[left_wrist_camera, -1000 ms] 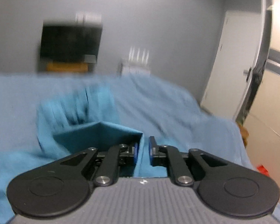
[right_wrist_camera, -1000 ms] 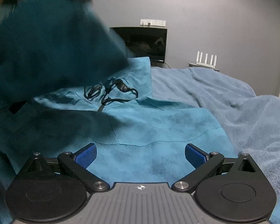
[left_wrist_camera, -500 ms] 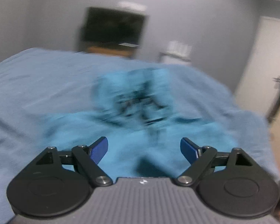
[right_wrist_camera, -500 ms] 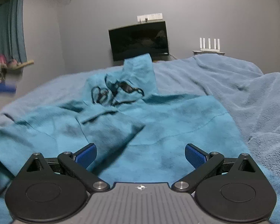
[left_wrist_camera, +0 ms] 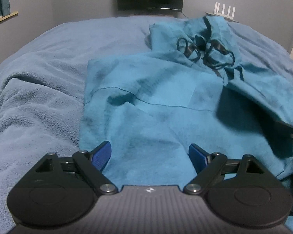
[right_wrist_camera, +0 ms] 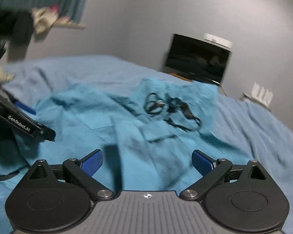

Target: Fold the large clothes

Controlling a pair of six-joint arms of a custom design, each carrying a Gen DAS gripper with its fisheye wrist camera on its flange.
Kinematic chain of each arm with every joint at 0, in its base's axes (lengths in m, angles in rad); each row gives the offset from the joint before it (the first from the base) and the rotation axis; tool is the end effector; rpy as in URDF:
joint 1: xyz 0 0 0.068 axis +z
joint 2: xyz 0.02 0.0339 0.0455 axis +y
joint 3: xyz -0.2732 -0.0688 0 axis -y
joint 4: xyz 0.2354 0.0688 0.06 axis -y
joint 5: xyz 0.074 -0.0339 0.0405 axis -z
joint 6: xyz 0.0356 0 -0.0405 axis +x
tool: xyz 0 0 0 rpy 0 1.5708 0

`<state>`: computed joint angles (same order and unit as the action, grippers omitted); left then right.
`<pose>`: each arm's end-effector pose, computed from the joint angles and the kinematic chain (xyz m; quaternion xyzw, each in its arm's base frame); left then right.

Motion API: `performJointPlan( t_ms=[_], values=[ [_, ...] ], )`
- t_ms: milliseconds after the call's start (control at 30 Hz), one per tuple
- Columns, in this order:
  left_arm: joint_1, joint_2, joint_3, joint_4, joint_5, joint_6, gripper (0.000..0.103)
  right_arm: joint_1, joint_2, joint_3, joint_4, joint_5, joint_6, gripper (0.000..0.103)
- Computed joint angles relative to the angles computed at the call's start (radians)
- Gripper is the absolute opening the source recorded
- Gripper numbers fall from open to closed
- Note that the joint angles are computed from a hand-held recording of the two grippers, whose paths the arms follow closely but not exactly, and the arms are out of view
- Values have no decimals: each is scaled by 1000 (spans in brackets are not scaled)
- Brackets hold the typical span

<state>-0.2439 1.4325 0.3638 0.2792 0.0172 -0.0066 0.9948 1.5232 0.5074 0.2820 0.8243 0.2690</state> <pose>0.2186 -0.0550 0.1288 0.1127 0.9177 -0.0555 0.3768 0.1608 0.1996 0.1522 -0.1450 0.8405 -0.0754 0.5167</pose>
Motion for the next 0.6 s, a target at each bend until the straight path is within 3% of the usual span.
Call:
performJointPlan(
  t_ms=[167, 233, 267, 300, 400, 467, 533, 600],
  values=[
    [12, 4, -9, 27, 22, -2, 85, -58, 218, 223, -112, -87, -92, 82],
    [22, -18, -14, 13, 34, 1, 85, -59, 291, 292, -170, -43, -89, 51],
    [24, -17, -13, 13, 36, 2, 85, -55, 319, 317, -194, 7, -76, 21],
    [25, -18, -14, 14, 38, 4, 85, -49, 326, 322, -211, 49, -51, 17],
    [24, -16, -12, 14, 38, 3, 85, -44, 228, 221, -143, 111, 14, 8],
    [23, -19, -14, 14, 37, 3, 85, -32, 145, 158, -169, 208, 94, 10],
    [26, -25, -16, 14, 42, 8, 85, -29, 53, 99, -258, 288, 233, 10],
    [29, -36, -20, 12, 52, 11, 86, -46, -15, 74, -443, 300, 443, 13]
  ],
)
